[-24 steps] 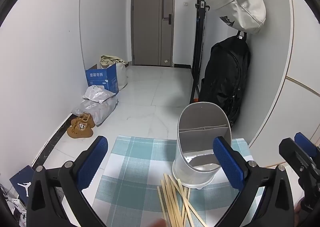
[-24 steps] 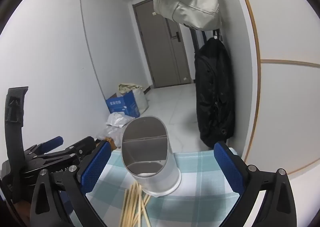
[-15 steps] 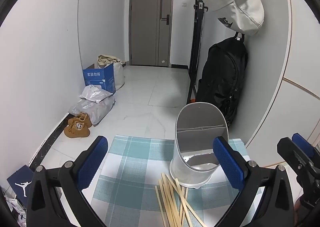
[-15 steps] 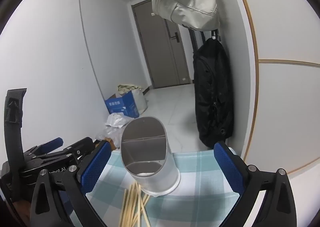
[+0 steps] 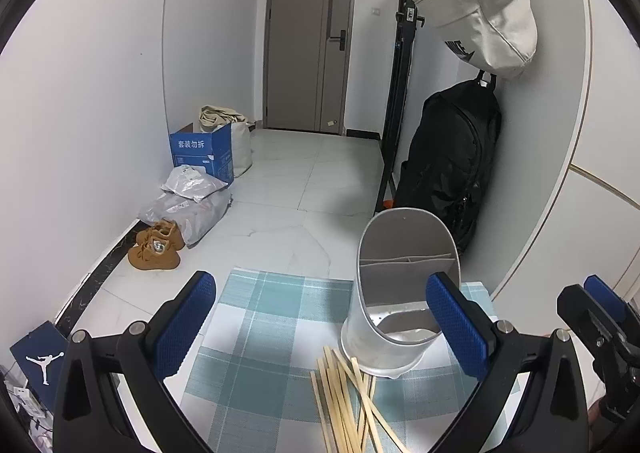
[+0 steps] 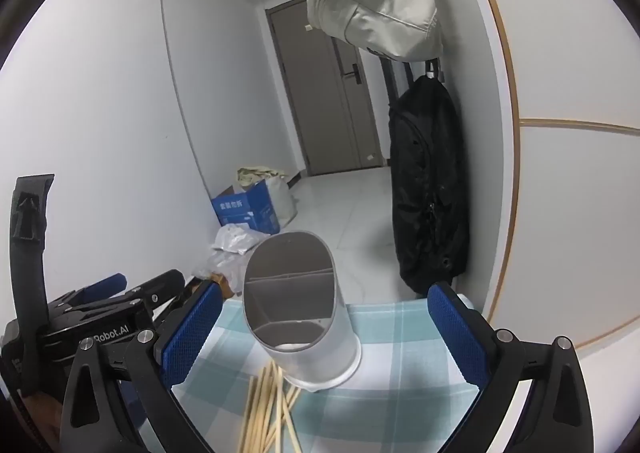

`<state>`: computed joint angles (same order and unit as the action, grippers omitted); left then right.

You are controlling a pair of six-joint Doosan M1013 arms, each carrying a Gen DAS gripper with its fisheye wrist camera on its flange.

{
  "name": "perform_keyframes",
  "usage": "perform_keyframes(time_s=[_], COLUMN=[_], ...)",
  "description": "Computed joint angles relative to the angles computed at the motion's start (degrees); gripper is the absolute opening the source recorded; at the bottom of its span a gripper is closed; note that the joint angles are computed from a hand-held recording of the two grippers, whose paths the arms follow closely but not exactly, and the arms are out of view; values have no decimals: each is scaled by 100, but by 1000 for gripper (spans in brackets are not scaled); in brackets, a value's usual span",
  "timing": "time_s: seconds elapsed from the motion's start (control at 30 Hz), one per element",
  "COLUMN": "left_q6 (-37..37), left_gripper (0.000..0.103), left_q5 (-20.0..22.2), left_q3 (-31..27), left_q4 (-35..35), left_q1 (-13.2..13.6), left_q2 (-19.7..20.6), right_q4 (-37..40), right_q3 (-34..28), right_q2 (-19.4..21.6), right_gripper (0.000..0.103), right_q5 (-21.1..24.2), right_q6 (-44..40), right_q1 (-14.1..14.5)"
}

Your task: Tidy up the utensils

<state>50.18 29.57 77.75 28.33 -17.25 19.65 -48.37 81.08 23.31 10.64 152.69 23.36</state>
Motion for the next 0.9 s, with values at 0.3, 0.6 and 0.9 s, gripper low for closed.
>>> perform_keyframes(time_s=[0.3, 0.6, 0.9], left_q6=[212, 358, 392], left_gripper=[102, 102, 102], left_q5=[-11, -3, -21], left_q3=[-33, -23, -7], left_q4=[-181, -437, -495], left_q1=[28, 52, 71], left_q2=[4, -6, -14], right_q4=[-230, -775, -843], right_q3=[7, 42, 36], right_q2=[4, 0, 4], right_gripper=[103, 103, 103], right_q5=[-1, -14, -27], right_q6=[167, 749, 818], right_q1=[12, 21, 25])
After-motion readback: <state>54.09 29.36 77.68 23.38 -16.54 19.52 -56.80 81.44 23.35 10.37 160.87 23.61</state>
